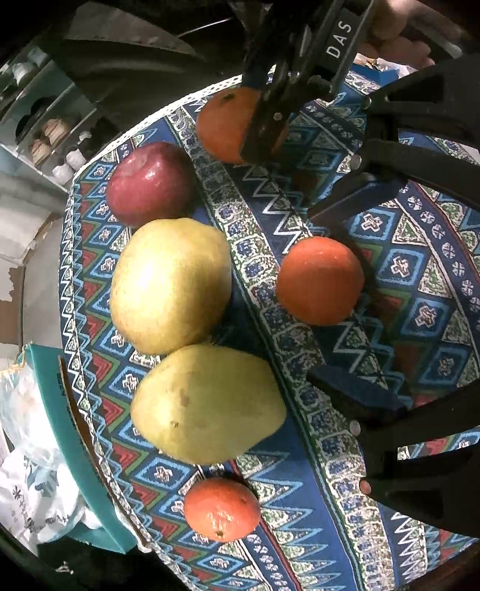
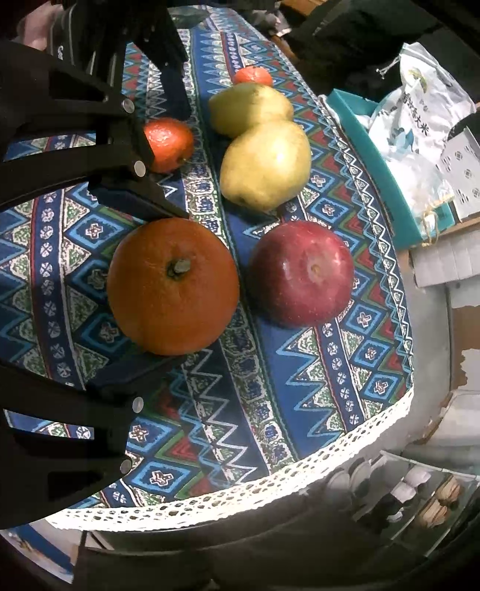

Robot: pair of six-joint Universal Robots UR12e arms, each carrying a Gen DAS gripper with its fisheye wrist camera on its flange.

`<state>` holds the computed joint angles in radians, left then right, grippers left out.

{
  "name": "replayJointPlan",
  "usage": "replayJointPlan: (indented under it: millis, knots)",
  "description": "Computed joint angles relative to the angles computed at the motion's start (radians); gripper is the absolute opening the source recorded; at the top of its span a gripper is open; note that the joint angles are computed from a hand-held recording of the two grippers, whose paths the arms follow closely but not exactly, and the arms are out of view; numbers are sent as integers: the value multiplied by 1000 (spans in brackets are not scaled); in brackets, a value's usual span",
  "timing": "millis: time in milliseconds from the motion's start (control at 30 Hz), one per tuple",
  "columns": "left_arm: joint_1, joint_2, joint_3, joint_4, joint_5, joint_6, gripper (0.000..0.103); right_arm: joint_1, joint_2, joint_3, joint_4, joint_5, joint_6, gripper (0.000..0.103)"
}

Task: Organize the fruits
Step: 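Grasp a small orange with the left tool while the right tool grasps a large orange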

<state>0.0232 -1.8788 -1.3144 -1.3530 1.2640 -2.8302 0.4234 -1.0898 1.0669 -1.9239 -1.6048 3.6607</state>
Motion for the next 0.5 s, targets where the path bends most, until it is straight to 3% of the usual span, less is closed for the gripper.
replayJointPlan:
  millis: [167,500]
  knots:
    - [-3,-6,2,-14,-14,27,49,1,4,-6,0,3,1,67]
    - [12,20,-21,24,-27,41,47,8,6,-17,-10,-9,0,67]
